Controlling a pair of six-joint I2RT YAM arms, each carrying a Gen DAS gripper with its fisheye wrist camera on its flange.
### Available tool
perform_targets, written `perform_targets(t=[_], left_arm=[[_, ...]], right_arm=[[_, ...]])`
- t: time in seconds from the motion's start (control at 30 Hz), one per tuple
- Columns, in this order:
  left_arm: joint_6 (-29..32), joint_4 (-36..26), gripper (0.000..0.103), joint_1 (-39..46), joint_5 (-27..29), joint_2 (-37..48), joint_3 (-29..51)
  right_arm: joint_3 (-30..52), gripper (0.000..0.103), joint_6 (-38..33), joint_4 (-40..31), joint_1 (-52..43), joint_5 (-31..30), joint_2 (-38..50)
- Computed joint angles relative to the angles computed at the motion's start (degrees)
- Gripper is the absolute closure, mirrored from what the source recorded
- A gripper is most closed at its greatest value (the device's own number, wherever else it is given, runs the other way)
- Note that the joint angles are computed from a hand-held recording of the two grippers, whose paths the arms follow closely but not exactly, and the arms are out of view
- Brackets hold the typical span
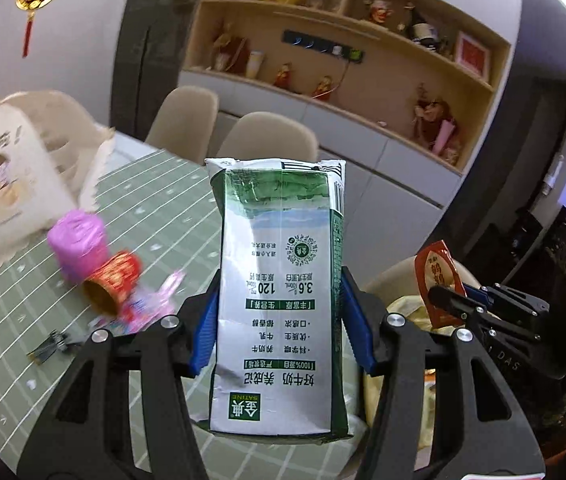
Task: Collect trash
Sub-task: 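Carry the milk carton with left while right carries the red pack over the bag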
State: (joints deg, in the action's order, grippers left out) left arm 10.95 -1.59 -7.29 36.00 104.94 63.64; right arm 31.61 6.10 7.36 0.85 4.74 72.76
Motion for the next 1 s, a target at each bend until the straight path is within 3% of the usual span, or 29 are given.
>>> perform_targets(t=[0.3, 0.67, 1.0], left_arm=[[-4.5, 4.2, 0.052, -12.6, -2.6, 2.0, -1.2], [-6.7, 3.8, 0.052, -25.7, -6.5, 9.9, 1.7], [-8.0, 2.0, 0.052, -31.0, -8.1, 17.2, 6.7]], right_arm=[[-6.2, 0.085, -6.6, -3.2, -19.0, -7.7, -9.3], [-11.4, 0.085, -12.4, -0.7, -37.6, -17.6, -8.8], [-11.3, 0.085, -16.7, 0.4, -46.5, -22.8, -5.7]])
